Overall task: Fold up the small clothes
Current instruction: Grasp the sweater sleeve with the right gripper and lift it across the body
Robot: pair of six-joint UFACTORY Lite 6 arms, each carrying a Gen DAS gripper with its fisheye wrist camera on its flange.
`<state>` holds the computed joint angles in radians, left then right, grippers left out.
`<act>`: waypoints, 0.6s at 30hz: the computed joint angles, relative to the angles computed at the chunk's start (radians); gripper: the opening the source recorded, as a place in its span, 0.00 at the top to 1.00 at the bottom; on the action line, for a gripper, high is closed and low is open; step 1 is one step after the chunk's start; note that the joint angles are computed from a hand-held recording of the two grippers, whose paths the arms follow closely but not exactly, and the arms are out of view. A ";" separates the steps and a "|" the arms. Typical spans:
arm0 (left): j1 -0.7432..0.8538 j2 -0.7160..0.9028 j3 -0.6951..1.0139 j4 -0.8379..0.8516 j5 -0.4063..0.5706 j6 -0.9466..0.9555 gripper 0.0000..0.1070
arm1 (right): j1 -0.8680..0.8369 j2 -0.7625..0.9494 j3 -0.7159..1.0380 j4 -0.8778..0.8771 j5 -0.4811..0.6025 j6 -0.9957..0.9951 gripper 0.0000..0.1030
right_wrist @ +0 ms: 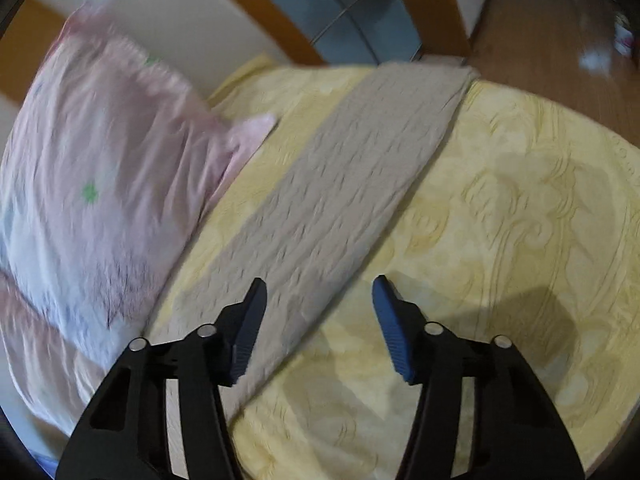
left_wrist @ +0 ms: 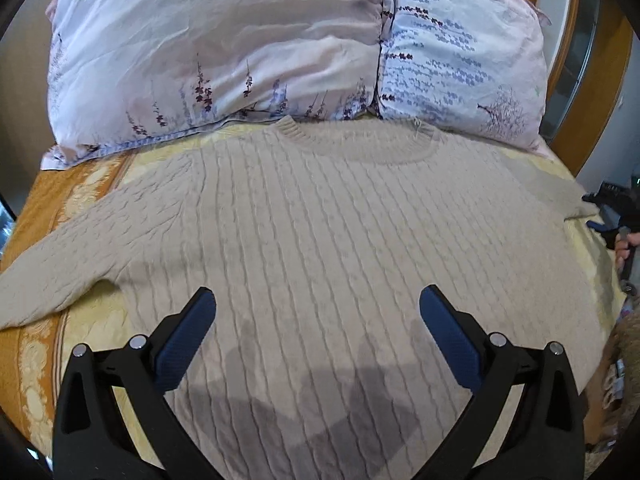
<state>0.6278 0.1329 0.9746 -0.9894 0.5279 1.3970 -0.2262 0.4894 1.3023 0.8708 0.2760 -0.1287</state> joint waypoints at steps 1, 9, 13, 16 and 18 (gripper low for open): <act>0.002 0.026 0.031 0.008 0.018 -0.021 0.05 | -0.006 0.009 0.009 -0.004 -0.005 0.012 0.47; 0.010 0.171 0.167 0.009 0.070 -0.083 0.05 | -0.047 0.097 0.085 0.041 -0.068 -0.014 0.70; 0.009 0.208 0.198 0.004 0.080 -0.095 0.05 | -0.035 0.106 0.089 -0.042 -0.104 0.028 0.88; -0.006 0.226 0.218 0.032 0.060 -0.129 0.05 | 0.002 0.034 0.036 0.092 -0.182 -0.155 0.91; 0.002 0.252 0.251 0.050 0.101 -0.160 0.05 | 0.042 -0.030 0.004 0.111 -0.229 -0.213 0.91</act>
<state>0.6303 0.3850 1.2256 -0.9395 0.6287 1.2373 -0.1841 0.4593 1.3059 0.9821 0.0472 -0.3419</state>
